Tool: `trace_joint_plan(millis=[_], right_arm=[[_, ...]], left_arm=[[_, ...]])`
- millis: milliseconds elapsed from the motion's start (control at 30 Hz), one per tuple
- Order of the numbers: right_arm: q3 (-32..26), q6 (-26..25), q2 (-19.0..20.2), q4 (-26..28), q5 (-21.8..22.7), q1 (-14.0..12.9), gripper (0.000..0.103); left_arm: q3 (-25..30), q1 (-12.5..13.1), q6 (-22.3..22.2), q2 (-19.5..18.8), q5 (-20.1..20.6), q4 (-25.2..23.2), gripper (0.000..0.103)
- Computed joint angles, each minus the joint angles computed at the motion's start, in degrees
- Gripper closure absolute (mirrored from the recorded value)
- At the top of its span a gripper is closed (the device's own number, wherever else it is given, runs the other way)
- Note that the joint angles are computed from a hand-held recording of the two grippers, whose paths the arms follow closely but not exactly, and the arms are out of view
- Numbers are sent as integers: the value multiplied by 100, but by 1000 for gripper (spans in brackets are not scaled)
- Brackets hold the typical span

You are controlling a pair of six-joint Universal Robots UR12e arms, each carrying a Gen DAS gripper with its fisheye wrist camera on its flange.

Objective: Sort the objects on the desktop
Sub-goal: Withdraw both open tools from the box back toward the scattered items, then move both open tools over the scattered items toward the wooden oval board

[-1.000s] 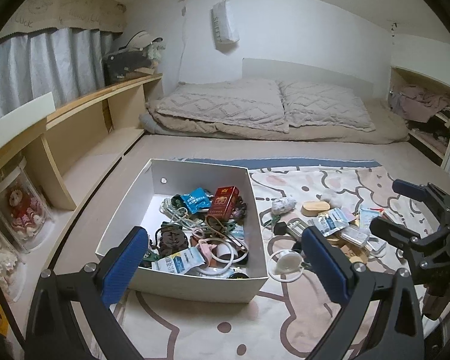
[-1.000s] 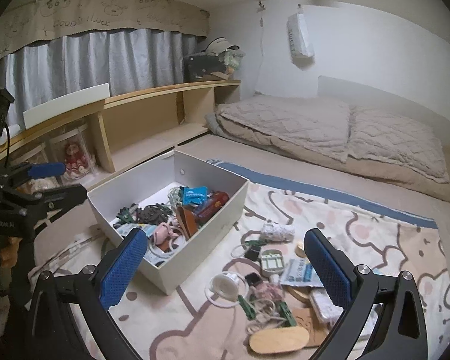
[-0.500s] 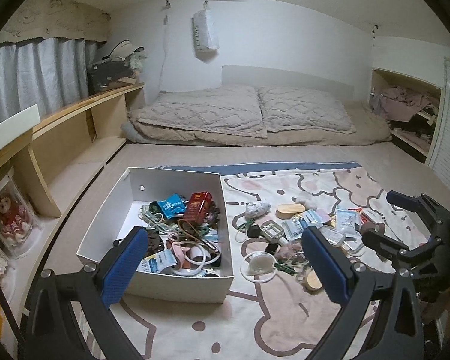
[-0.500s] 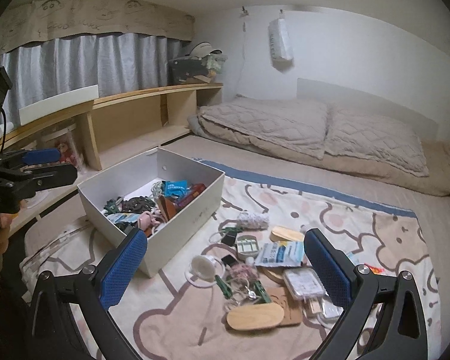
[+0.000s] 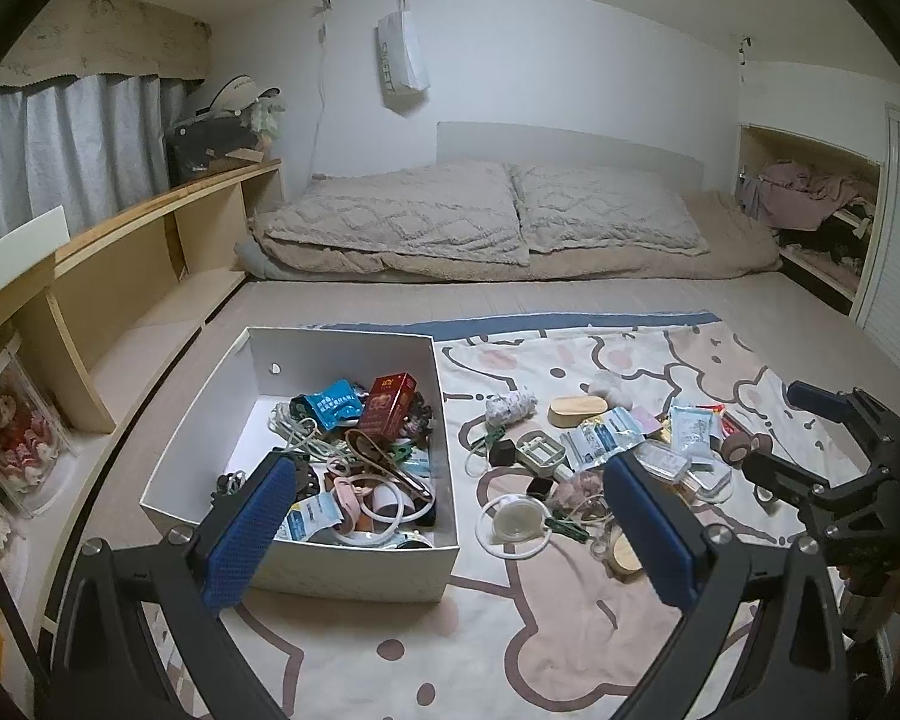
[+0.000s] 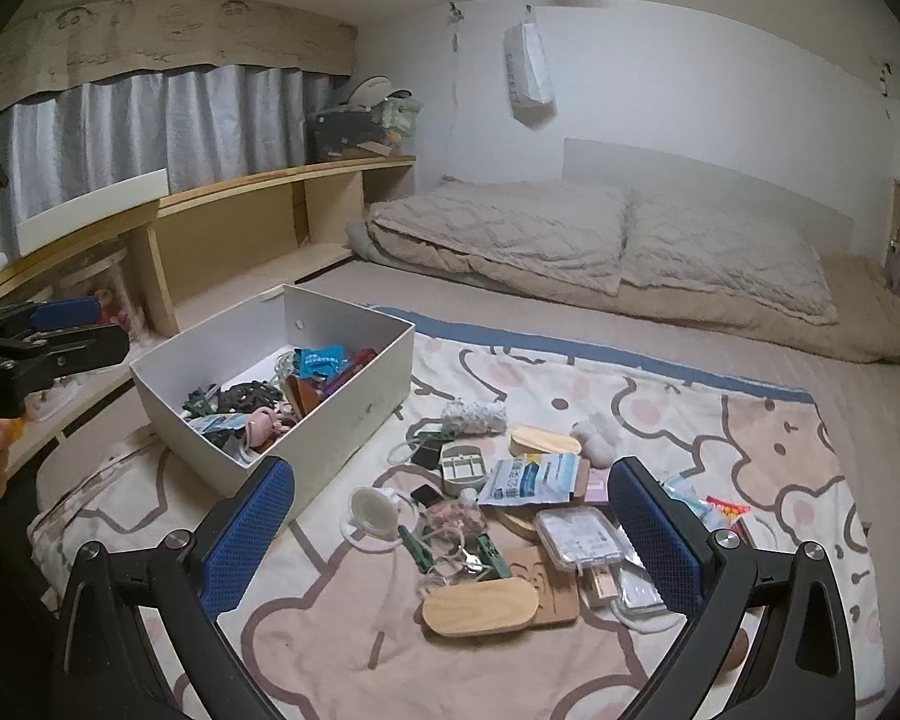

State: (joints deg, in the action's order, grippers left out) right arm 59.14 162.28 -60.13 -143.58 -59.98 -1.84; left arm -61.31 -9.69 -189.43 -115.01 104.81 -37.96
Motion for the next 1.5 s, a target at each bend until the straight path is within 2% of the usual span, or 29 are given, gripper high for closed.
trace_joint_plan(millis=[267, 467, 600, 867, 1000, 1133, 1367, 1500], right_arm=[[-42, 67, 92, -14, -242, 8, 0], [-182, -1, 275, -91, -757, 60, 0], [-453, -52, 499, 248, -1075, 105, 0], [-1120, -80, 971, 1343, -1615, 213, 0], [-1377, -219, 1173, 1570, -1954, 289, 0], [-1643, -375, 1368, 1803, -2240, 348, 0], [-2031, -559, 1659, 2118, -2518, 419, 0], [-2082, -675, 1734, 2134, -2727, 457, 0]], left_arm=[[109, 7, -70, -102, -21, -183, 0], [216, 59, -180, -164, -208, -423, 0], [273, 65, -158, -199, -278, -517, 0], [404, 73, -105, -307, -469, -619, 0], [522, 43, 58, -424, -570, -752, 0], [696, -36, 363, -574, -477, -1011, 0], [878, -105, 583, -739, -496, -1284, 0], [1035, -86, 490, -838, -859, -1799, 0]])
